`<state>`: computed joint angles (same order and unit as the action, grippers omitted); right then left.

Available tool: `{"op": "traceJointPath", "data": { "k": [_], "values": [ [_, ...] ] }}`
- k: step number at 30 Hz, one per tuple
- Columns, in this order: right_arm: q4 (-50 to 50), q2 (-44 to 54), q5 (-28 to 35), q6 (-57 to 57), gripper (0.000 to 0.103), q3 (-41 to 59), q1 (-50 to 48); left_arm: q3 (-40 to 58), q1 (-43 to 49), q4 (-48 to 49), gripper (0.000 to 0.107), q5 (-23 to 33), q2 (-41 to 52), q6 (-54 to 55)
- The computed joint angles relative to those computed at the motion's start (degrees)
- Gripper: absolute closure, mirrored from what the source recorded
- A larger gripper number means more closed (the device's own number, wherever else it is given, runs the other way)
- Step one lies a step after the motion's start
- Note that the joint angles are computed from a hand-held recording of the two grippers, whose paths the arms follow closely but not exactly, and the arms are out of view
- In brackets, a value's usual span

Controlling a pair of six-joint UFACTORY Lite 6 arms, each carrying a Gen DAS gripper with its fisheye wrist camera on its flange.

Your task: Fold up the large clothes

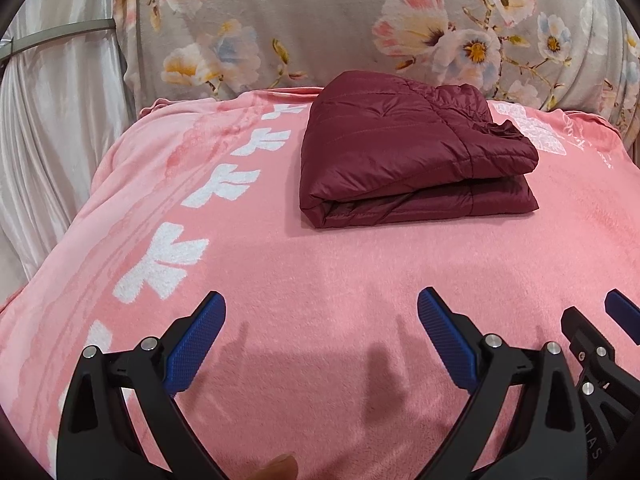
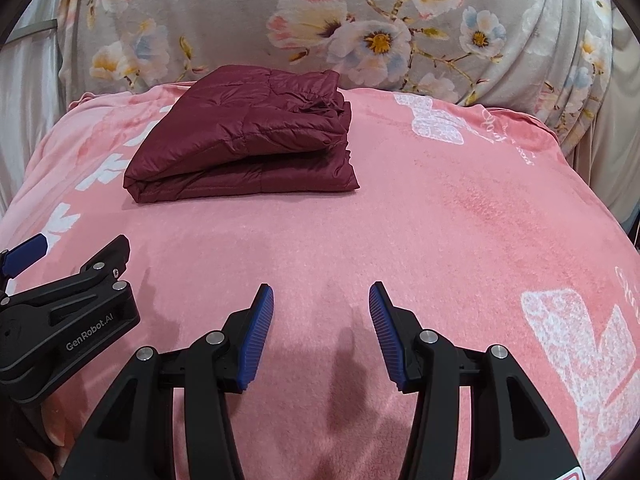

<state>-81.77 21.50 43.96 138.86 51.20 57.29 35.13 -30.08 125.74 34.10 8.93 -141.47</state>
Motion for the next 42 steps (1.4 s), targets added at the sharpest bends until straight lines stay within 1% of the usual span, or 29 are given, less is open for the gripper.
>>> {"op": "traceJointPath", "data": {
  "k": [42],
  "values": [
    [0.7, 0.4, 0.7, -0.7, 0.054, 0.8, 0.3, -0.1, -0.5, -0.4, 0.013, 0.4, -0.1, 0.2]
  ]
}}
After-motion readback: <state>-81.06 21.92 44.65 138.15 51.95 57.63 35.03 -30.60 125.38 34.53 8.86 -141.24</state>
